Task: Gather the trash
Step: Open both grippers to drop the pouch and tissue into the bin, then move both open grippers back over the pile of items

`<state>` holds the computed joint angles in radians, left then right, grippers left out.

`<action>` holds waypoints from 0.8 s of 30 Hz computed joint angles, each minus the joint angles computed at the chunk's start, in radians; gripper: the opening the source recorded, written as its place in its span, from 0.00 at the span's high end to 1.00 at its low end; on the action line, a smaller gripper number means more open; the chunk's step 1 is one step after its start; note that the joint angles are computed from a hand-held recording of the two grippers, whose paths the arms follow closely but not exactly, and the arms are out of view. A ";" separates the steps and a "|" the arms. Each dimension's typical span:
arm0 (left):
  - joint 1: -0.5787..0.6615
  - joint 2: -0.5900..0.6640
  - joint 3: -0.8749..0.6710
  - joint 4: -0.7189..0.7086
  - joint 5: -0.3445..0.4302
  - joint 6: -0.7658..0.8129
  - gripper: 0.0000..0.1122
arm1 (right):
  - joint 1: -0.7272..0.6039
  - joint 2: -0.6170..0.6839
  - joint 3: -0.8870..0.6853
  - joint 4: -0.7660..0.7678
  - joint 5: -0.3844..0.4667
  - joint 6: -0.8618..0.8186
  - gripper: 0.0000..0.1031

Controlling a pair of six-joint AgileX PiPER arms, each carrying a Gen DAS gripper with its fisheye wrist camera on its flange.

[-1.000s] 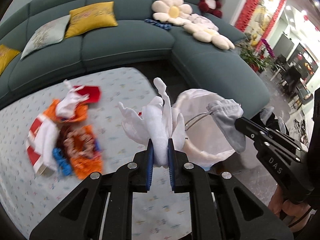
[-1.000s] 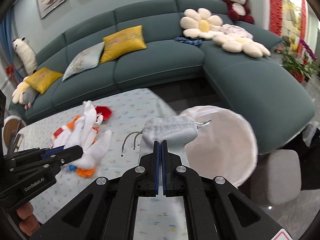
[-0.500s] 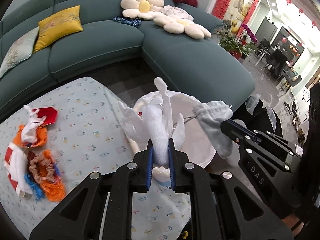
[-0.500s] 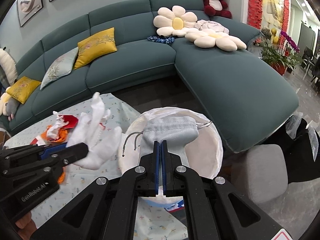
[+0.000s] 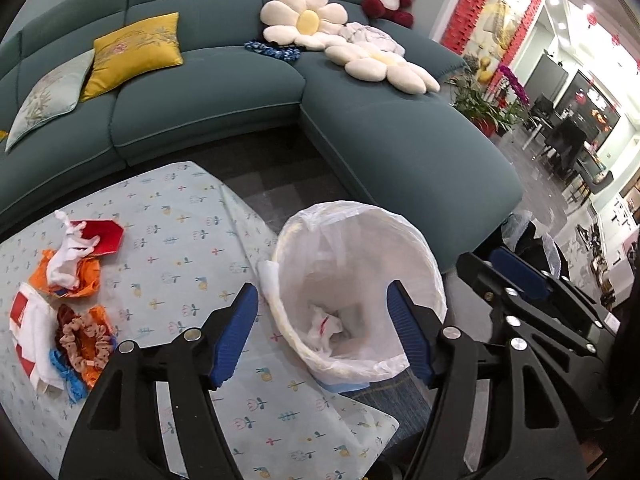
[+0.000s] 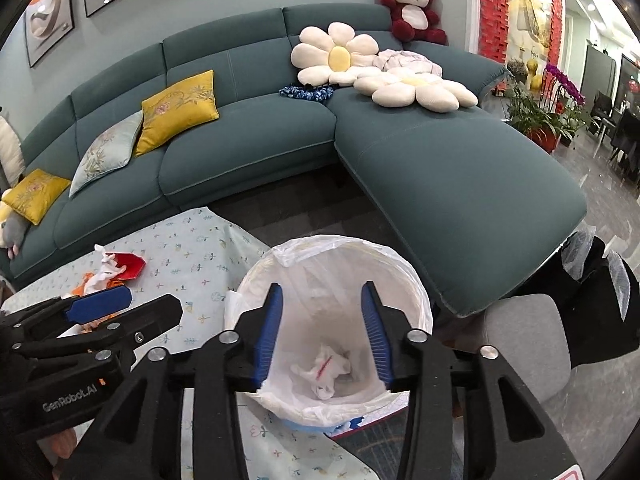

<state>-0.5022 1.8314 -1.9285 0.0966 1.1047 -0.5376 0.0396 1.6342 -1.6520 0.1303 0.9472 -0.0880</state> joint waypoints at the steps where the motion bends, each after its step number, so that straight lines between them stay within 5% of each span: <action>1: 0.001 -0.013 0.017 0.006 -0.003 -0.006 0.43 | 0.003 -0.006 0.001 0.000 0.000 0.001 0.56; 9: -0.004 -0.134 0.163 0.098 -0.015 -0.073 0.36 | 0.063 -0.057 0.005 -0.020 0.011 0.025 0.46; 24: 0.148 -0.359 0.420 0.116 -0.049 -0.108 0.33 | 0.303 -0.081 0.014 -0.093 0.028 0.126 0.46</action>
